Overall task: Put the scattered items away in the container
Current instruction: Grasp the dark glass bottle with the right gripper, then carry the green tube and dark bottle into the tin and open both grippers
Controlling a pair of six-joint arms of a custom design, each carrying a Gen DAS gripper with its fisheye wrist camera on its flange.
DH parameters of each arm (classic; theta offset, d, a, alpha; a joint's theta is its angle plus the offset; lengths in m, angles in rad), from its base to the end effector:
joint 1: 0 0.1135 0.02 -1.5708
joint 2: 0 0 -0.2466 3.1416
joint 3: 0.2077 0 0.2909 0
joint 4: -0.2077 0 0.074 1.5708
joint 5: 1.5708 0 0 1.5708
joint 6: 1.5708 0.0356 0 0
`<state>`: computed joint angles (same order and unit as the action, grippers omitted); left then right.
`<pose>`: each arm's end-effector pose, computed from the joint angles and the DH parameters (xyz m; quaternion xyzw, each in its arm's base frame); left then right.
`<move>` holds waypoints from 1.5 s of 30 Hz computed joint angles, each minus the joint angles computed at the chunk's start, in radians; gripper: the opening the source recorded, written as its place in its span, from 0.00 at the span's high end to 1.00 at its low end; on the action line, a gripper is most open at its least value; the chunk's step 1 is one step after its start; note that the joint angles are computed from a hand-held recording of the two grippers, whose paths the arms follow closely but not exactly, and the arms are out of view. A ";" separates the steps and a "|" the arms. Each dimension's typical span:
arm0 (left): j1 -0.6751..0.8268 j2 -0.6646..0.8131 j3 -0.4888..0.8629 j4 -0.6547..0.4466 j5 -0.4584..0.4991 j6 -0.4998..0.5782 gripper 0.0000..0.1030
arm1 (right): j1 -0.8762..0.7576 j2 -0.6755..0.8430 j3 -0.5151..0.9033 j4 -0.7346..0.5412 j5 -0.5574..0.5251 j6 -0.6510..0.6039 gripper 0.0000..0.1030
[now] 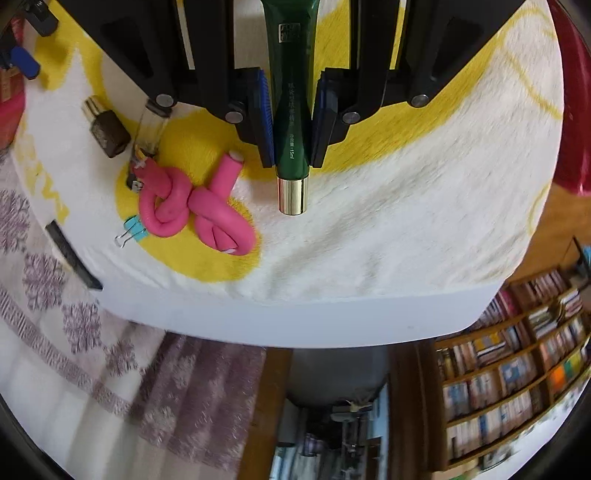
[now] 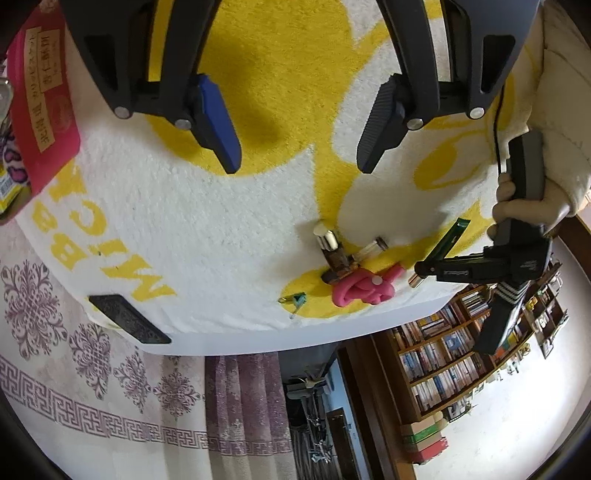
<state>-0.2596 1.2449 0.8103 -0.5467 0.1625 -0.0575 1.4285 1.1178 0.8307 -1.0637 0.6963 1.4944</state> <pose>0.2741 -0.0788 0.1910 0.1197 0.9465 -0.1224 0.2736 0.0544 0.2187 0.2133 0.0682 0.9326 0.0656 0.3483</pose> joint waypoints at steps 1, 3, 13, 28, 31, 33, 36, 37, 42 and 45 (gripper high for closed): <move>0.008 -0.028 -0.011 -0.010 0.008 0.006 0.81 | -0.011 0.006 0.013 0.010 0.000 -0.026 0.34; 0.020 -0.076 -0.026 -0.035 0.023 0.018 0.81 | -0.040 0.020 0.033 0.035 0.000 -0.089 0.34; 0.064 -0.111 -0.051 -0.056 0.089 0.042 0.81 | -0.311 0.169 0.091 0.224 -0.110 -0.409 0.39; 0.035 -0.101 -0.061 -0.045 0.080 0.038 0.81 | -0.411 0.246 0.086 0.316 -0.182 -0.489 0.79; 0.022 -0.122 -0.064 -0.052 0.076 0.035 0.81 | -0.376 0.182 0.057 0.287 -0.166 -0.429 0.79; 0.009 -0.140 -0.067 -0.059 0.072 0.031 0.81 | -0.344 0.145 0.047 0.260 -0.146 -0.390 0.79; -0.010 -0.174 -0.076 -0.075 0.069 0.025 0.81 | -0.294 0.103 0.042 0.216 -0.116 -0.337 0.79; -0.017 -0.186 -0.078 -0.081 0.068 0.022 0.81 | -0.274 0.087 0.040 0.195 -0.105 -0.314 0.79; -0.056 -0.256 -0.091 -0.120 0.056 0.004 0.81 | -0.178 0.038 0.049 0.099 -0.047 -0.190 0.79; -0.090 -0.304 -0.100 -0.149 0.045 -0.012 0.81 | -0.118 0.011 0.052 0.039 -0.014 -0.111 0.79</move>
<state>-0.3498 0.9413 0.7101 -0.6952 0.2078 -0.0692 1.3102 1.1288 0.8825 -1.0252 0.6824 1.3831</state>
